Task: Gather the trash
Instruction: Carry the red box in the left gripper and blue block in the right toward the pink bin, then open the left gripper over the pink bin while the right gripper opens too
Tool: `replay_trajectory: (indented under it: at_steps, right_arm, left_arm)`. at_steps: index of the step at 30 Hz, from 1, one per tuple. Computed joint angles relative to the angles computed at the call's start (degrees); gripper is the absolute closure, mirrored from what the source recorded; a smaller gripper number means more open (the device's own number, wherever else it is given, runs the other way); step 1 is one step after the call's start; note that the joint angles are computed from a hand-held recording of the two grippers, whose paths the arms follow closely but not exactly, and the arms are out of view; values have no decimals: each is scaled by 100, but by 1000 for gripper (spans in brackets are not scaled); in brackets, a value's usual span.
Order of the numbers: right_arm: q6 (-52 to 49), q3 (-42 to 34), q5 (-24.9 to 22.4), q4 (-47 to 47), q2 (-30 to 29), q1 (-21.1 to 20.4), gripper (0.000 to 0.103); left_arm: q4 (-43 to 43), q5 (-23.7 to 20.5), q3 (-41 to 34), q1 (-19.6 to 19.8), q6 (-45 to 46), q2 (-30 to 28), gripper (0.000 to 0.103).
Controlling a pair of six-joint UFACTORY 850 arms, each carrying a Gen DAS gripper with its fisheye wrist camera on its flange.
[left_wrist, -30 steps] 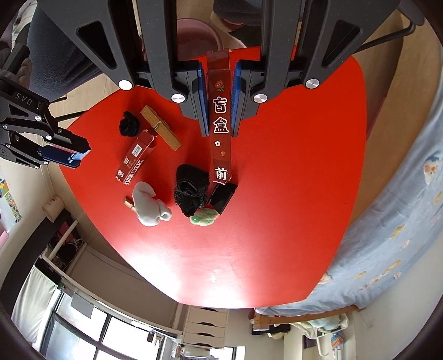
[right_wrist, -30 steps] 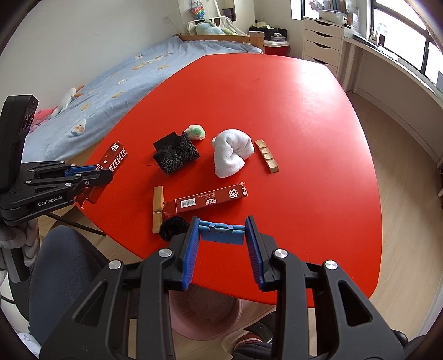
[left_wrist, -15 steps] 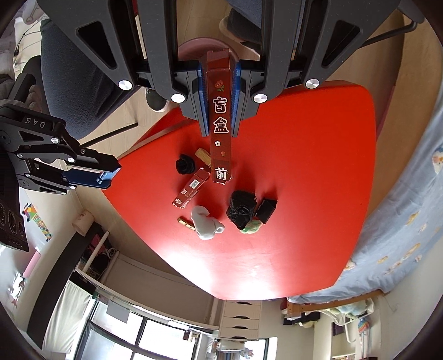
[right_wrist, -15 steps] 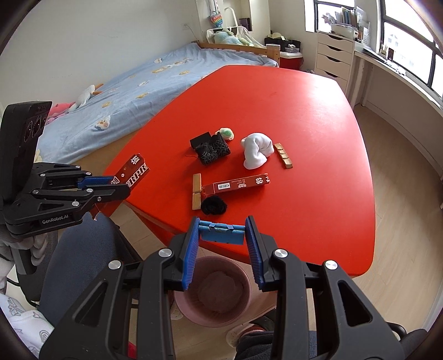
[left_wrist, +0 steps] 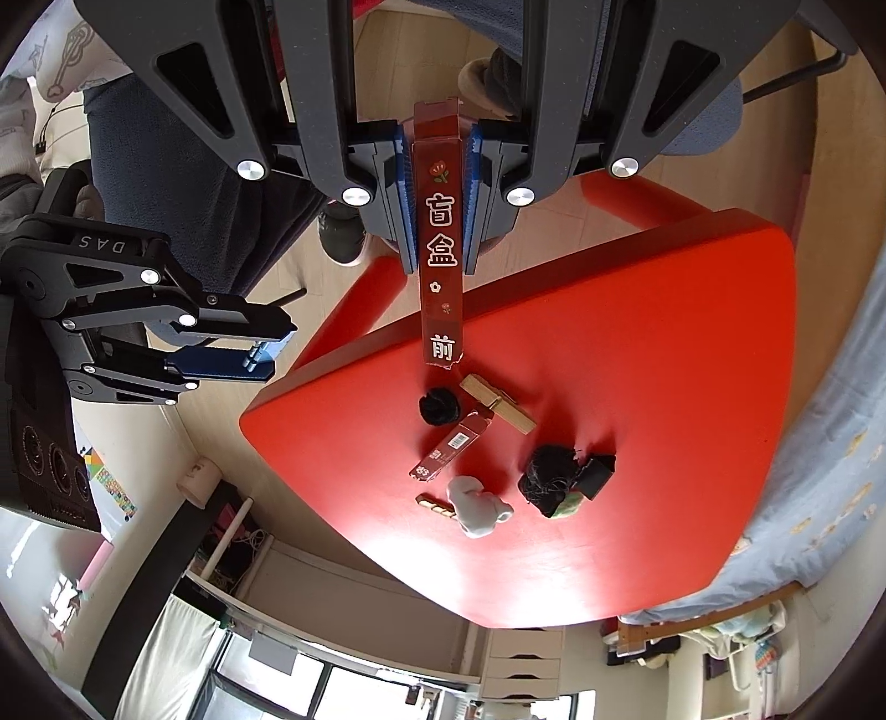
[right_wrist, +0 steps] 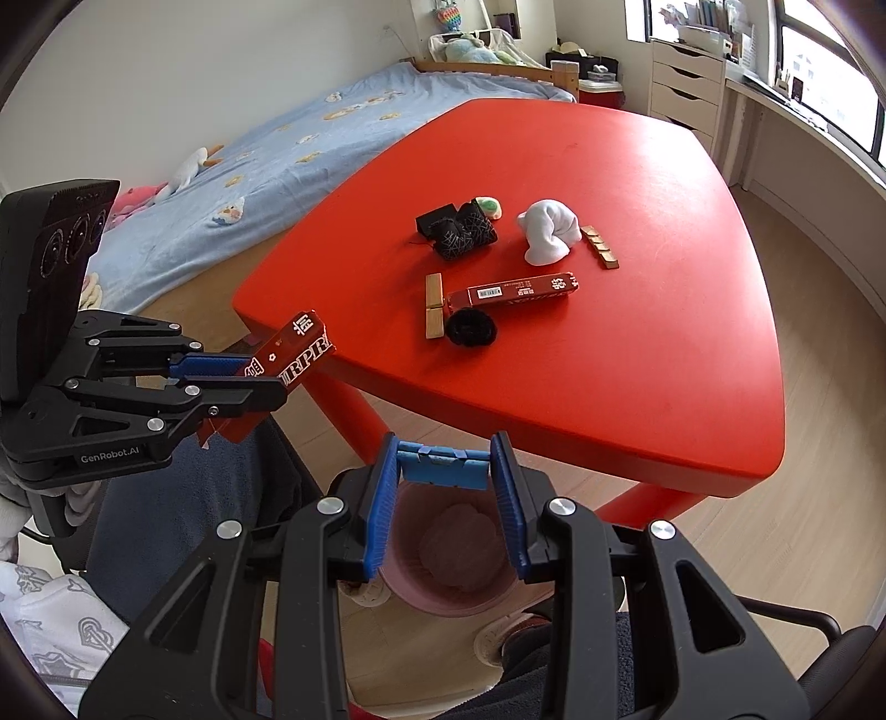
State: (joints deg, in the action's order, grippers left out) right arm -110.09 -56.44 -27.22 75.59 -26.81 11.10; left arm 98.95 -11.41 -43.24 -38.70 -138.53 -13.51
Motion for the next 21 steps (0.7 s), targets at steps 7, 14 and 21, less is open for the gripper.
replay_trajectory:
  at_steps: [7,14,21]
  right_arm:
    - [134,-27,-110,-145,-34,-20,70]
    - [69,-12,-157,36,-44,-86,19]
    - [110,-50,48,135,-71,-82,6]
  left_arm:
    - [67,88,-18,-27,-34,-6,88]
    - [-228,-62,40,-18,83,30,30]
    - [-105,-409,163,-23,-207,123,8]
